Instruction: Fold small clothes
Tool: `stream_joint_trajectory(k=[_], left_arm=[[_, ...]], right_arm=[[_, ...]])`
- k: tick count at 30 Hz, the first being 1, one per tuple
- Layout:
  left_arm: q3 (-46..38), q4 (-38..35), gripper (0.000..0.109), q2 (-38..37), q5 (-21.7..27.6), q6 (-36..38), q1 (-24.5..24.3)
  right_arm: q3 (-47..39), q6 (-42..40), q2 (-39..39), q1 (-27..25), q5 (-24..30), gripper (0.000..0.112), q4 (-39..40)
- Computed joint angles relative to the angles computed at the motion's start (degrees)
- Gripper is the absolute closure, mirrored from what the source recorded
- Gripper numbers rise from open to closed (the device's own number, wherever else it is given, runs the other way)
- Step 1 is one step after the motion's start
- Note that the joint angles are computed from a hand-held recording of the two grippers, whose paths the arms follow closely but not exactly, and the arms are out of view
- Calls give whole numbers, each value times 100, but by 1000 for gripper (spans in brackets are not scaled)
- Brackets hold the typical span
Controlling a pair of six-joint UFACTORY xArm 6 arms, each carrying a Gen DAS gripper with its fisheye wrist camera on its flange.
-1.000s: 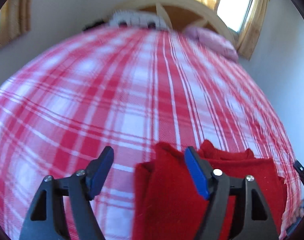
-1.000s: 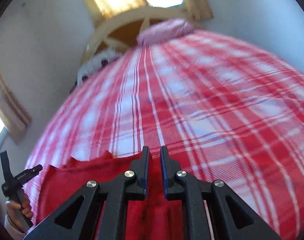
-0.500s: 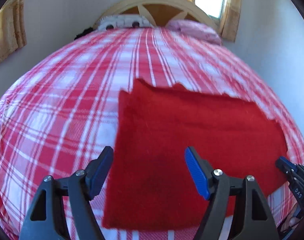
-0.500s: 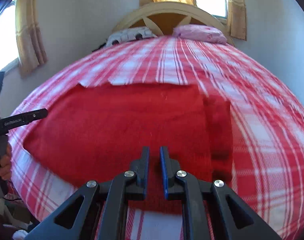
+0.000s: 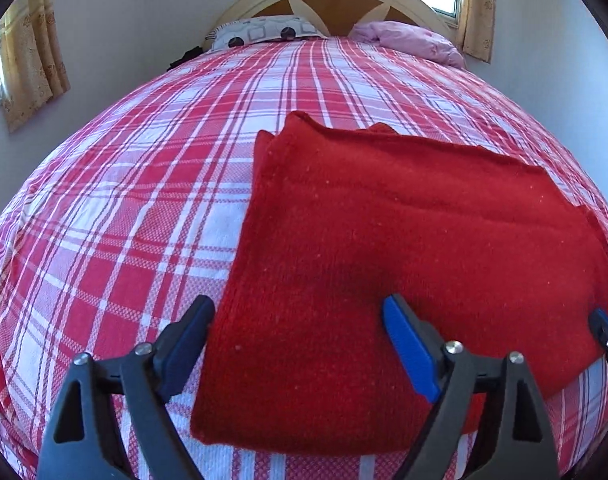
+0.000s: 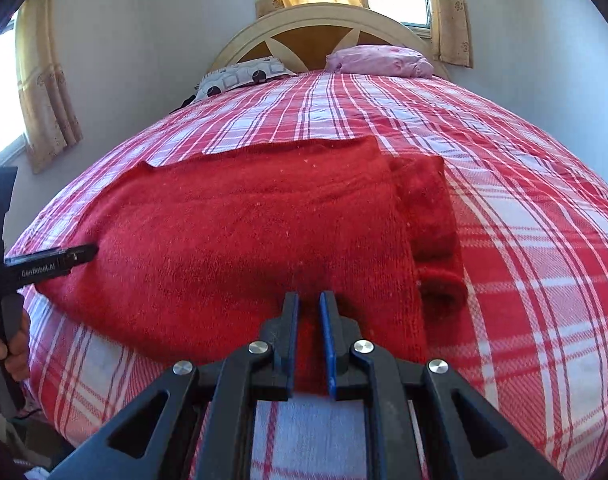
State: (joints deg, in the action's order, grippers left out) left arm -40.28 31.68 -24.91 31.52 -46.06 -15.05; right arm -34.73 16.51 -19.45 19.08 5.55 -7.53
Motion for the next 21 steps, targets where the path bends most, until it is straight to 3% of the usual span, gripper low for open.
stream_joint_trajectory(k=[4,10,13,15,16,17,19,21], left_arm=[[17,186,15,-61,119,-100,-57],[70,414,15,-239,438,-87,-255],[156,392,15,-383,449,-119,-293],[266,218,15,-512,209,-40,-260],[276,234,14,-537,158,-79,-271],[272,309,13,-554,148,-155,-289],[199,432,11,-510,189,-273,-346],[102,359,11,-419,251,-231,-406]], right_arm=[[136,-639,-190,47,94,101,916],[0,-876,-442,93,687,101,1520],[180,-821,-697,64,460,100,1651],[252,-406,-781,-78,236,85,1261],[249,-147,-787,-194,139,63,1034],[218,-33,-763,-273,89,48,971],[91,-336,-634,-336,-71,47,1454],[-252,-1142,-364,-279,-68,47,2208]])
